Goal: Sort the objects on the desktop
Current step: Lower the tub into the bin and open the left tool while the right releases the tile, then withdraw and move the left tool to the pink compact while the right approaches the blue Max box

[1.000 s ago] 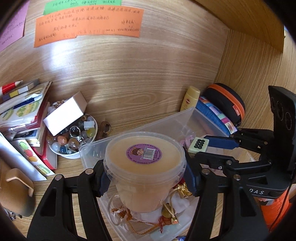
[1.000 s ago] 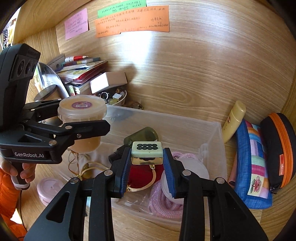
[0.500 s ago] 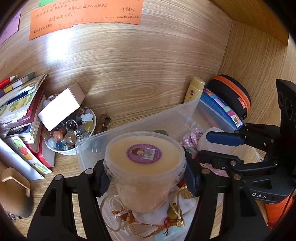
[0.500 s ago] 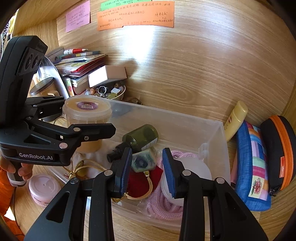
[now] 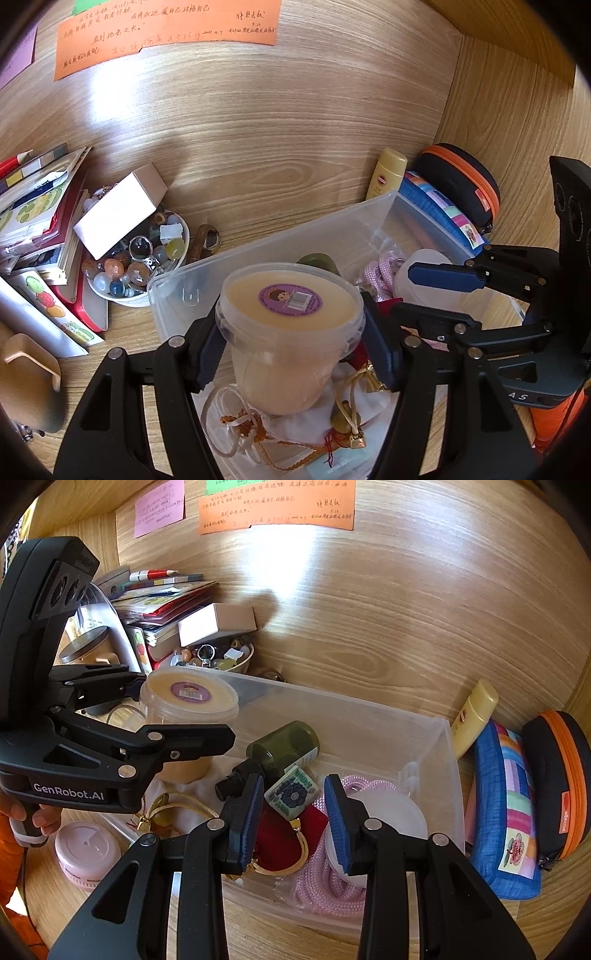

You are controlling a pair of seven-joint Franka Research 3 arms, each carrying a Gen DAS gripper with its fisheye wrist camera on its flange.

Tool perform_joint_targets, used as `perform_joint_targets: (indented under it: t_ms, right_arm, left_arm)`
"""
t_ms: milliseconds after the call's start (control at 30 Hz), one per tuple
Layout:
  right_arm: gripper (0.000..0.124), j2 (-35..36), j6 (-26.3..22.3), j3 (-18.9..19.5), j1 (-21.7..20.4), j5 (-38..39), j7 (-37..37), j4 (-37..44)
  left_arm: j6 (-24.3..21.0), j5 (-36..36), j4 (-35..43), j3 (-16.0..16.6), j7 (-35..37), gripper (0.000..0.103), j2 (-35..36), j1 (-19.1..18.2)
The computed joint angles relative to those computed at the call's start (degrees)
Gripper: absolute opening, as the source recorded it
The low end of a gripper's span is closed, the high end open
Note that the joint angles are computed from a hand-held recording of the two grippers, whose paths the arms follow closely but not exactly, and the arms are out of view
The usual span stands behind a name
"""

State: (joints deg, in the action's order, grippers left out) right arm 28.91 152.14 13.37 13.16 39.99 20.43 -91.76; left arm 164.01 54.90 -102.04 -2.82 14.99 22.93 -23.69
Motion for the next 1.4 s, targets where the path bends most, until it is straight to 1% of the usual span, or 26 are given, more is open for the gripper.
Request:
perform_joint_targets:
  t_ms: [100, 167, 267, 333, 367, 433, 467, 533, 600, 667, 733, 800, 933, 1133, 1300, 1400]
  right_arm:
    - [0.035, 0.1, 0.0, -0.2, 0.1, -0.3, 0.4, 0.0]
    - [0.044, -0.1, 0.8, -0.1, 0.2, -0.2, 0.4, -0.5]
    - [0.046, -0.4, 1.5, 0.4, -0.2, 0.5, -0.5, -0.9]
    - [0.048, -0.5, 1.3, 0.6, -0.4, 1.0, -0.8, -0.9]
    - [0.054, -0.6, 1.3, 0.5, -0.4, 1.0, -0.7, -0.9]
    - [0.06, -0.7, 1.9, 0.5, -0.3, 1.3, -0.6, -1.0]
    - [0.061, -0.8, 2.2, 0.6, -0.4, 1.6, -0.8, -1.2]
    - [0.061, -1.2, 2.6, 0.9, -0.7, 2.2, -1.4, -1.4]
    - [0.062, -1.8, 3.0, 1.2, -1.0, 3.2, -2.1, -1.8]
    - [0.067, -2.4, 3.5, 1.5, -1.3, 4.4, -3.0, -2.4]
    - [0.071, -3.3, 4.8, 1.8, -1.6, 6.0, -4.2, -3.4]
    - [0.073, -4.2, 5.5, 2.3, -2.0, 7.7, -5.7, -4.2]
    - [0.078, -6.8, 6.2, 2.8, -2.5, 12.0, -9.6, -6.7]
    - [0.078, -10.9, 7.6, 1.9, -1.3, 16.8, -15.2, -11.8]
    - [0.078, -13.9, 9.8, 1.1, 0.3, 20.3, -20.1, -16.4]
    - [0.078, -15.5, 10.3, 0.5, 1.2, 22.0, -22.2, -18.8]
  left_arm:
    - [1.6, -0.6, -0.4, -0.2, 0.4, 0.073, 0.0, 0.5]
    - [2.2, -0.9, -0.5, -0.1, 0.5, 0.073, -0.1, 0.5]
    - [2.8, -0.9, -1.0, 0.4, 0.1, 0.073, -0.5, 0.2]
    - [3.1, -0.9, -1.3, 0.5, -0.2, 0.077, -0.8, 0.2]
    - [3.5, -0.4, -1.4, 0.9, -1.1, 0.079, -1.0, -0.1]
    - [4.0, 1.2, -1.7, 1.5, -2.8, 0.082, -1.6, -0.6]
    - [4.1, 2.2, -1.9, 1.8, -3.6, 0.083, -1.9, -0.8]
    - [4.1, 4.1, -2.1, 2.0, -5.2, 0.088, -2.7, -1.1]
    - [3.8, 6.5, -2.6, 2.1, -7.2, 0.089, -3.6, -1.4]
    - [3.2, 8.6, -3.2, 1.7, -9.1, 0.09, -4.7, -1.3]
    - [2.1, 10.5, -4.1, 0.9, -11.0, 0.094, -6.1, -0.9]
    - [0.7, 12.0, -5.5, -0.2, -12.5, 0.094, -7.7, -0.3]
    - [-5.3, 14.1, -8.1, -3.0, -14.8, 0.095, -10.6, 0.2]
    - [-8.1, 15.8, -12.9, -6.7, -18.0, 0.097, -14.1, 1.7]
    - [-8.6, 15.9, -16.9, -8.7, -20.4, 0.097, -16.5, 2.5]
    - [-9.5, 16.4, -18.2, -9.7, -21.8, 0.097, -17.2, 2.5]
